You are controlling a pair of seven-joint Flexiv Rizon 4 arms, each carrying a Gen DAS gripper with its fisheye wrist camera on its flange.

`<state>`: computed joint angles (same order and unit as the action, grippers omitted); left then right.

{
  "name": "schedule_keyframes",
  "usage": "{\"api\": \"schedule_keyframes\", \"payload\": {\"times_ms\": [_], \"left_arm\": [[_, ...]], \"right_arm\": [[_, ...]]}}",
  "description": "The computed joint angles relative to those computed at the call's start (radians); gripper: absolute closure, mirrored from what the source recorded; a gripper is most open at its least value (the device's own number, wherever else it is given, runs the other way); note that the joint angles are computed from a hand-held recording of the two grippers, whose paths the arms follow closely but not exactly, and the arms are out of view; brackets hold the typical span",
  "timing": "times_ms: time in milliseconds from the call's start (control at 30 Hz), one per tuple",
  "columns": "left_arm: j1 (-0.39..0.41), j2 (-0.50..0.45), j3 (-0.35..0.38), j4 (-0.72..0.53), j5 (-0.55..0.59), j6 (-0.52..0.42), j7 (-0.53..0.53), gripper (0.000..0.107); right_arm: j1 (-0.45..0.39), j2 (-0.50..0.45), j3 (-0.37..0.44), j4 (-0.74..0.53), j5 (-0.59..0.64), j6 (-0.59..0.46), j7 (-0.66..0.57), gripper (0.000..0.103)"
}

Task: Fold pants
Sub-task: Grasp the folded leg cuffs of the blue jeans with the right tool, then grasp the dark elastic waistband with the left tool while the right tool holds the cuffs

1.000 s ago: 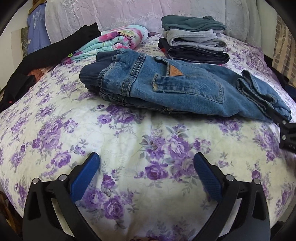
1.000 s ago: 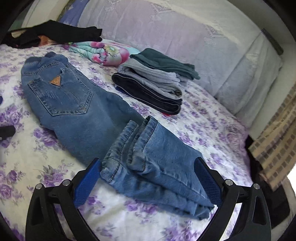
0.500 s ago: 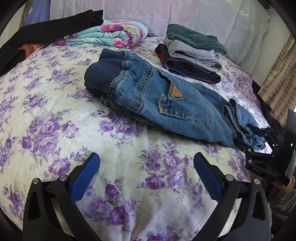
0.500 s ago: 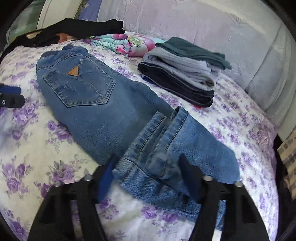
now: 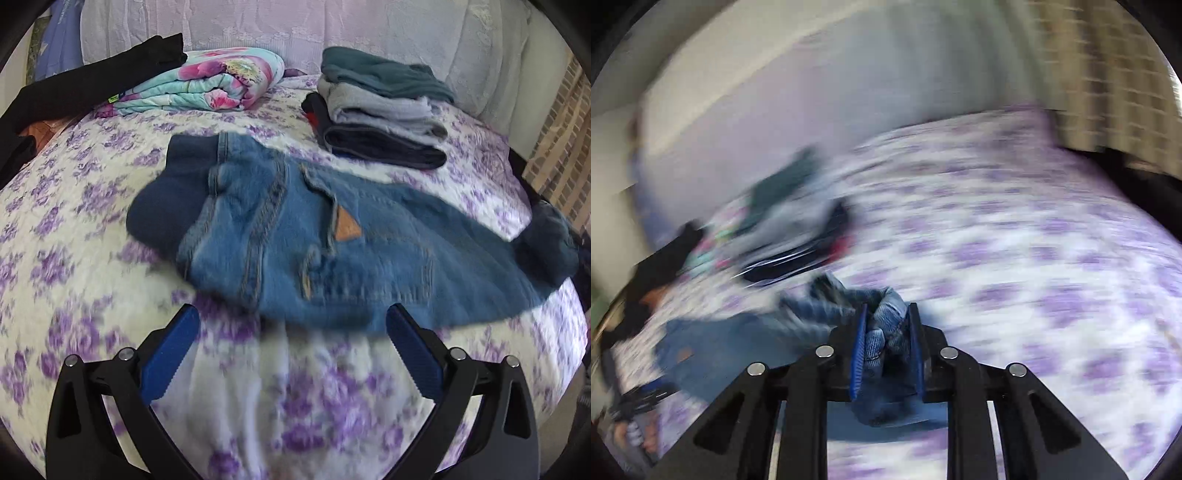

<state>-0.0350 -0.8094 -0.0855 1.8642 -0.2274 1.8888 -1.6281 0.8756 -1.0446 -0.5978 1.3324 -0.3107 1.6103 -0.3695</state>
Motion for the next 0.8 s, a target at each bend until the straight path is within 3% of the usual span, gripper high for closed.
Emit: {"api": "schedule_keyframes", "payload": {"times_ms": [67, 100, 133, 167, 233, 267, 333, 400, 467, 500, 600, 733, 767, 800], "left_arm": [[0.068, -0.004, -0.069, -0.008, 0.024, 0.017, -0.018, 0.008], [0.087, -0.007, -0.087, -0.012, 0.034, 0.02, -0.024, 0.008], [0.1, -0.011, -0.098, -0.022, 0.041, 0.014, -0.027, 0.008], [0.098, -0.015, -0.095, -0.03, 0.04, 0.01, -0.03, 0.008], [0.094, -0.026, -0.087, -0.047, 0.041, 0.036, -0.041, 0.008], [0.103, -0.033, -0.099, -0.051, 0.049, 0.061, -0.051, 0.008], [0.133, -0.038, -0.13, -0.059, 0.075, 0.088, -0.072, 0.008], [0.116, -0.032, -0.108, -0.077, 0.073, 0.067, -0.068, 0.008], [0.091, -0.033, -0.077, -0.094, 0.062, 0.068, -0.064, 0.016], [0.082, -0.035, -0.065, -0.101, 0.057, 0.073, -0.062, 0.023], [0.015, -0.037, 0.019, -0.132, 0.005, 0.047, -0.035, 0.042], [0.019, -0.046, 0.025, -0.159, -0.017, 0.031, -0.018, 0.059], [0.015, -0.048, 0.034, -0.168, -0.028, 0.02, -0.014, 0.065], [0.036, -0.048, 0.013, -0.17, -0.022, 0.016, -0.013, 0.068]], "right_arm": [[0.096, 0.047, -0.163, 0.135, -0.138, -0.222, 0.242, 0.063], [0.157, 0.056, -0.242, 0.205, -0.173, -0.241, 0.326, 0.062], [0.199, 0.054, -0.288, 0.249, -0.143, -0.194, 0.344, 0.06], [0.213, 0.034, -0.301, 0.272, -0.047, -0.082, 0.297, 0.055], [0.192, 0.018, -0.231, 0.26, 0.093, 0.063, 0.17, 0.047], [0.145, 0.028, -0.149, 0.232, 0.065, 0.097, 0.142, 0.046], [0.072, 0.027, 0.002, 0.151, 0.133, 0.073, -0.01, 0.046], [0.034, -0.004, 0.075, 0.081, 0.206, 0.064, -0.046, 0.046], [0.019, -0.025, 0.077, 0.07, 0.226, 0.083, 0.028, 0.046], [0.014, -0.038, 0.088, 0.055, 0.291, 0.09, -0.009, 0.046], [0.023, -0.029, 0.082, 0.084, 0.306, 0.082, -0.023, 0.046], [0.022, -0.017, 0.069, 0.103, 0.324, 0.063, -0.047, 0.046], [0.014, -0.023, 0.079, 0.064, 0.384, 0.006, -0.112, 0.051], [0.007, -0.032, 0.081, 0.05, 0.396, 0.009, -0.116, 0.066]]}}
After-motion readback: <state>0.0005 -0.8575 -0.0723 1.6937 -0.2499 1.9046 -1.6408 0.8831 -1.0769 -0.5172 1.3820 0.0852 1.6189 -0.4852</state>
